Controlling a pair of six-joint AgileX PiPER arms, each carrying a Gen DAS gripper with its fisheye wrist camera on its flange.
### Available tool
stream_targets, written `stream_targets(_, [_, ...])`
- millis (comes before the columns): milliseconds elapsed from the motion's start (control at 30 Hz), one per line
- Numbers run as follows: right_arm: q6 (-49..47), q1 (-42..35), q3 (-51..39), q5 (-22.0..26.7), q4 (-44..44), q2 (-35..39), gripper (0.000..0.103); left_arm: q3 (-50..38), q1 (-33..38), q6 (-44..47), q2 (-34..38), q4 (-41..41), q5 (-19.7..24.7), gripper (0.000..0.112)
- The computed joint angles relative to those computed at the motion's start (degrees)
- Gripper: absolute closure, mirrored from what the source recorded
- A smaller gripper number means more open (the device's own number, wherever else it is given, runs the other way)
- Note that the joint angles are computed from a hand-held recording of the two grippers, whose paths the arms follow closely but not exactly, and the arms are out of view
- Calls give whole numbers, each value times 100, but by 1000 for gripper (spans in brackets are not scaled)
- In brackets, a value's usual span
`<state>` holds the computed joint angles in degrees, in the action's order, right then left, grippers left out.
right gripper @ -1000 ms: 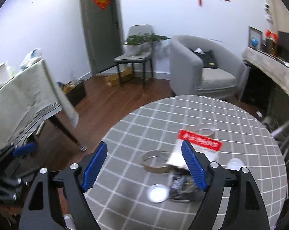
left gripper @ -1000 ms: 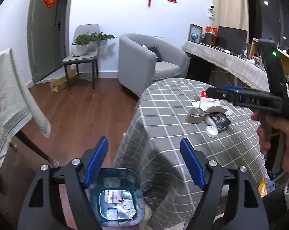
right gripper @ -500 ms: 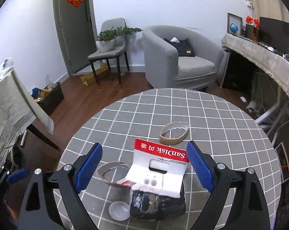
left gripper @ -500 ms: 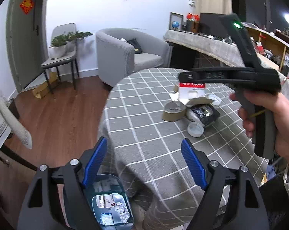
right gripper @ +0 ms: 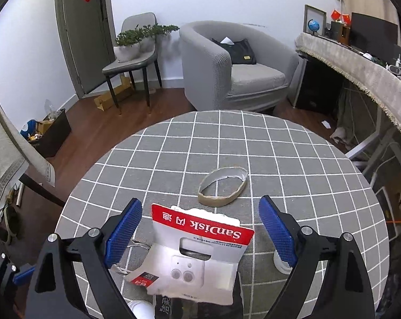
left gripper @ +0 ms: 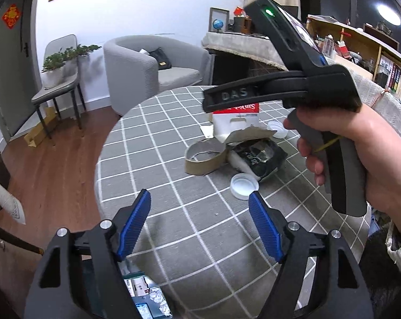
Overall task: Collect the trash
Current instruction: 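Grasp the white bottle cap with the left tool while the right tool lifts the package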
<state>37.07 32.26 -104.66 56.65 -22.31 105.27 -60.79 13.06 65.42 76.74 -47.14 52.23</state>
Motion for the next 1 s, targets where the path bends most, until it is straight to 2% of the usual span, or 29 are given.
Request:
stream_targets(67, [-71, 4, -10, 36, 5, 33, 15, -6, -96, -34, 45, 9, -25, 35])
stream_targets(100, [-124, -15, -7, 40, 68, 38, 26, -5, -137, -45, 67, 10, -33, 36])
stream_targets(133, [-188, -40, -30, 47, 149, 49, 29, 3, -175, -42, 78, 9, -33, 36])
stream_targets(567, [-614, -367, 838, -1008, 621, -741, 29, 67, -925, -417, 284, 355, -438, 54])
stream_targets(733, [-993, -637, 995, -1196, 1122, -891, 29, 65, -1157, -606, 353, 502, -594, 62])
stream_targets(1000, [-1272, -731, 1032, -1248, 1404, -955, 29, -39, -1267, -712, 474, 531, -660, 74])
